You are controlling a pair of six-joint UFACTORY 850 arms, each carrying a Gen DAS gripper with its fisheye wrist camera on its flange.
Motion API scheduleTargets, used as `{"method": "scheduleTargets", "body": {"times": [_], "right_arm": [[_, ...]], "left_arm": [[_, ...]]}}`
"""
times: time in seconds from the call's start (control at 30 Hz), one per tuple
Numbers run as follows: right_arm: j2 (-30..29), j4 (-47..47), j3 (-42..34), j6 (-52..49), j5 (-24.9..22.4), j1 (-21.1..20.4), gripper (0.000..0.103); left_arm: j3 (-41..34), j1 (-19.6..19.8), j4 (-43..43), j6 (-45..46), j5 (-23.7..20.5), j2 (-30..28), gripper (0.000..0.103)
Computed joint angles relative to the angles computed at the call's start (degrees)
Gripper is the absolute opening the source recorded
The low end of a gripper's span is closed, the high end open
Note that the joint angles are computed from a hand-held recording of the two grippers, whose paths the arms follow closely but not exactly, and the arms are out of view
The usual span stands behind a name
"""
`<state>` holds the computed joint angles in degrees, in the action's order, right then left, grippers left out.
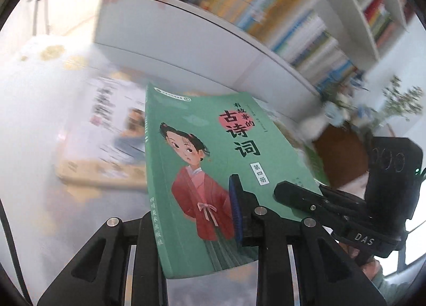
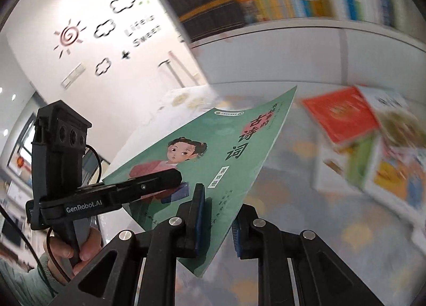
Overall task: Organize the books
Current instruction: 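Lower the green book onto the white book stack and open the left gripper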
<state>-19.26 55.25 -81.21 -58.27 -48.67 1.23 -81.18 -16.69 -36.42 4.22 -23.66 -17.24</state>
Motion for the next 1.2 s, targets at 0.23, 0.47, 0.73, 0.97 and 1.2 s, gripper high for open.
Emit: {"method": "scheduleTargets", "body": {"times": [0.23, 0.47, 0.73, 0.97, 1.2], "right_arm": [[-12.1, -2.1, -12.5, 6.4, -3.3, 4.7, 0.018], [-19.9, -4.1, -20.8, 10.1, -4.7, 6.8, 0.018], [-23.5, -6.3, -24.9, 13.1, -5.0, 8.2, 0.020], [-25.8, -9.1, -25.2, 19.2, -6.2, 8.1, 0.021], [-25.1, -4.8, -23.4, 22.4, -10.4, 5.5, 0.022]], "left_arm": [[-2.7, 4.8, 4.3, -4.5, -0.4, -4.9, 0.023], [-4.5, 6.6, 6.6, -6.1, -0.1, -8.1, 0.024], [-6.5, 8.1, 12.3, -12.2, -2.6, -10.8, 0.038], [-6.1, 7.4, 31.2, -30.1, -6.4, -10.4, 0.043], [-4.6, 4.8, 43.3, -39.8, -8.1, -7.4, 0.043]]}}
